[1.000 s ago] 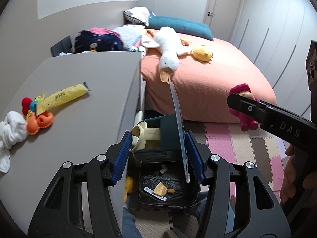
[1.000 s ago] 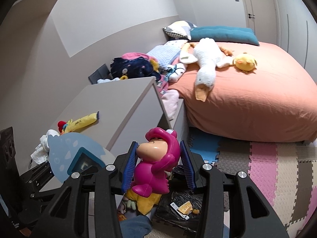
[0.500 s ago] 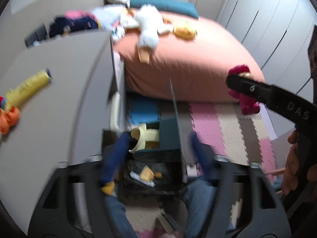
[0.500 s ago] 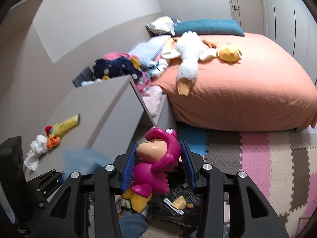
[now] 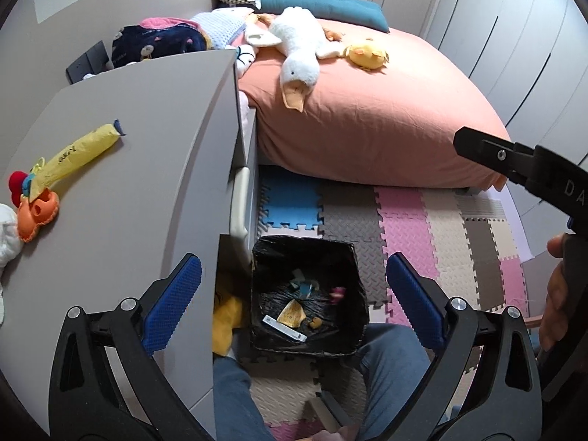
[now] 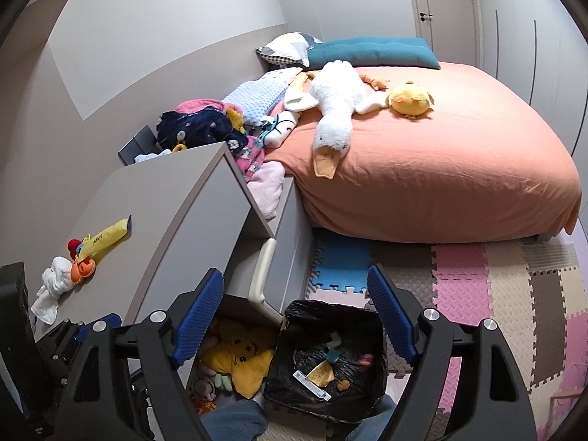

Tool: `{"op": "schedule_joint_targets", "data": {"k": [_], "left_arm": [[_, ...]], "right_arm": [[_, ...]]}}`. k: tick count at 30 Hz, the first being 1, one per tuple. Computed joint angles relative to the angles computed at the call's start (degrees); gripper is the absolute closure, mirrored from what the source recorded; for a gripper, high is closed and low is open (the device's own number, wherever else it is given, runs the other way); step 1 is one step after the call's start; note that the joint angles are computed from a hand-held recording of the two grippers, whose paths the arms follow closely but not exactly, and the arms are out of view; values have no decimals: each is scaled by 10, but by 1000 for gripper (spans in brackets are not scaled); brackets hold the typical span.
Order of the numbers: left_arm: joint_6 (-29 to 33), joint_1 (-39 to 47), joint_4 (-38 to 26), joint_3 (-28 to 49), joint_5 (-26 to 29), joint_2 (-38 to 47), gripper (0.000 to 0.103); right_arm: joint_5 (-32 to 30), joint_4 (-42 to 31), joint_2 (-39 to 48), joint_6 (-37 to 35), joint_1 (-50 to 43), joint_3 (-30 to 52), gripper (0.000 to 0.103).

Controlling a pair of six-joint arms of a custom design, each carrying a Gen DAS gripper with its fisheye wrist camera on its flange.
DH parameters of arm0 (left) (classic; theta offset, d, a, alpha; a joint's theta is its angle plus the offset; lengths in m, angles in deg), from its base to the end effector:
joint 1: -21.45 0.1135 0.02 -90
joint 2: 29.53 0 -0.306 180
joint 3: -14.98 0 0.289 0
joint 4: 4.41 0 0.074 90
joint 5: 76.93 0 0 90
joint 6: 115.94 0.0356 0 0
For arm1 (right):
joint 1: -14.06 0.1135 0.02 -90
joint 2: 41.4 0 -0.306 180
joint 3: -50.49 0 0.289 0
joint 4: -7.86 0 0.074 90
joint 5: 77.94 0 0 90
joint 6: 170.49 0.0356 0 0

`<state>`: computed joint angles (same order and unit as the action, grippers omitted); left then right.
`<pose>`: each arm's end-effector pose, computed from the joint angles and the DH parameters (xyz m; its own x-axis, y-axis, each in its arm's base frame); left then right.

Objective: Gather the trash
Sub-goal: 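Move both open grippers back over the table toward the remaining items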

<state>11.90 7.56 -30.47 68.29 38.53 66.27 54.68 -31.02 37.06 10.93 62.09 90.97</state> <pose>0.2903 -0.0876 0.1239 -0.4870 0.6910 -0.5342 0.8460 0.5253 -0.0916 0.1579 0.1395 0.1379 -0.4279 0.6243 -0.6536 0.6620 0.7088 0.2436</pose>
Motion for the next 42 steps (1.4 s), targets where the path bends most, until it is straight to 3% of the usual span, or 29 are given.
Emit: {"op": "schedule_joint_targets", "data": {"k": [24, 36, 42], "left_arm": [[26, 158, -19, 98, 14, 65, 6], [-10, 229, -29, 177, 17, 119, 6], [-70, 248, -17, 221, 0, 154, 6]], "right_arm": [[-57, 159, 173, -226, -44, 153, 22], [-97, 193, 268, -329, -65, 265, 22], [-112, 178, 323, -382, -77, 331, 22]]}}
